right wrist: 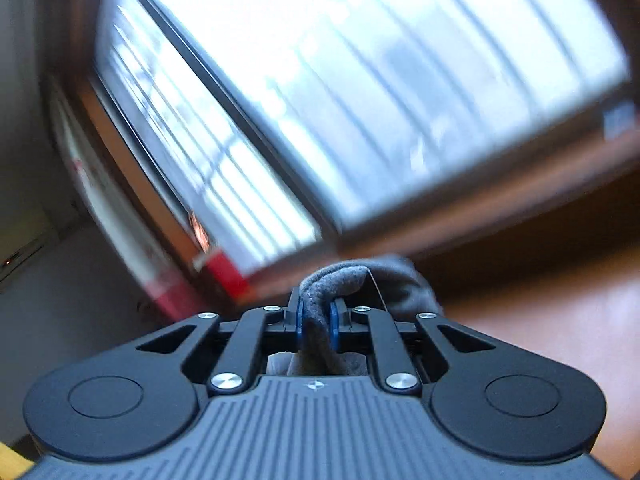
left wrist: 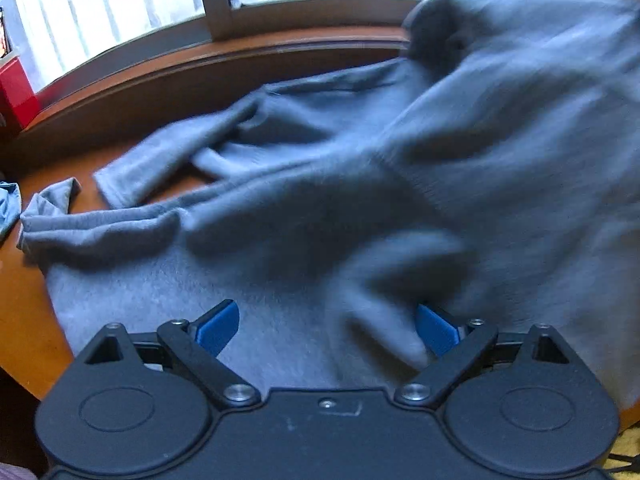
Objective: Fold clothes
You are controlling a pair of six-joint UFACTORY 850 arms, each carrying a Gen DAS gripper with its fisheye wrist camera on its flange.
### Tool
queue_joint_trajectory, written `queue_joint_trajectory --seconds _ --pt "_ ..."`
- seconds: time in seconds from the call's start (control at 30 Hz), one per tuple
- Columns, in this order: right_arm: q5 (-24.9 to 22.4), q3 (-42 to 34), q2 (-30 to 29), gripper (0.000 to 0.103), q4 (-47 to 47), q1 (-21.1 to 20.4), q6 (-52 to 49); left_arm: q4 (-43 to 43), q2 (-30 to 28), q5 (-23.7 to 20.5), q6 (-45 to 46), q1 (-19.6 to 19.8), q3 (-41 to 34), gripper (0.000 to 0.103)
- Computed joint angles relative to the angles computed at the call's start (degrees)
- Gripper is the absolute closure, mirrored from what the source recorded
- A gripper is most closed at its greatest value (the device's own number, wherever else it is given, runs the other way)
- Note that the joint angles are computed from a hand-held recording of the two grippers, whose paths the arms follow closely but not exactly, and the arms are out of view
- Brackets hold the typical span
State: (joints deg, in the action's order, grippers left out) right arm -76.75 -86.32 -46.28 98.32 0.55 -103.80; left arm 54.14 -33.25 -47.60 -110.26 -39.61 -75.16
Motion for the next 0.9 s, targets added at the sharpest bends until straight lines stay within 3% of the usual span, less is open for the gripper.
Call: queue_joint_trajectory --seconds 0.13,0.2,0.37,0.43,0.63,0.67,0.73,0.9 --pt "2.1 3.5 5.6 0.09 2.4 -0.2 -16.1 2.9 1.1 0.3 -1.0 0.8 0.5 0.008" --pt "5.8 3.1 6.1 0.09 -0.2 0.3 -17.7 4.5 1.6 -0.6 0.0 1.1 0.4 0.008" --pt "24.9 0.7 3.6 0.089 -18.0 2.4 -9.3 8.8 2.6 0.5 7.7 3.9 -0.5 0.008" --pt "29.1 1.5 2.7 0.088 -22.5 3.0 -6.6 9.8 1.6 1.6 13.9 5.5 -2.4 0.008" --pt "28.1 4.0 2.1 0.075 -20.2 2.2 -0.5 12.1 -8.2 11.6 44.5 12.6 -13.9 0.009" --pt "27.7 4.2 2.0 0.069 -19.3 2.0 0.3 10.9 -9.7 13.5 49.0 13.7 -15.8 0.009" --pt "26.9 4.4 1.7 0.062 -17.4 1.6 1.9 6.2 -12.5 16.7 57.9 15.6 -19.5 0.009" --pt "27.3 6.3 1.9 0.059 -12.5 1.1 3.3 -10.2 -16.8 23.2 81.0 18.9 -25.3 0.01"
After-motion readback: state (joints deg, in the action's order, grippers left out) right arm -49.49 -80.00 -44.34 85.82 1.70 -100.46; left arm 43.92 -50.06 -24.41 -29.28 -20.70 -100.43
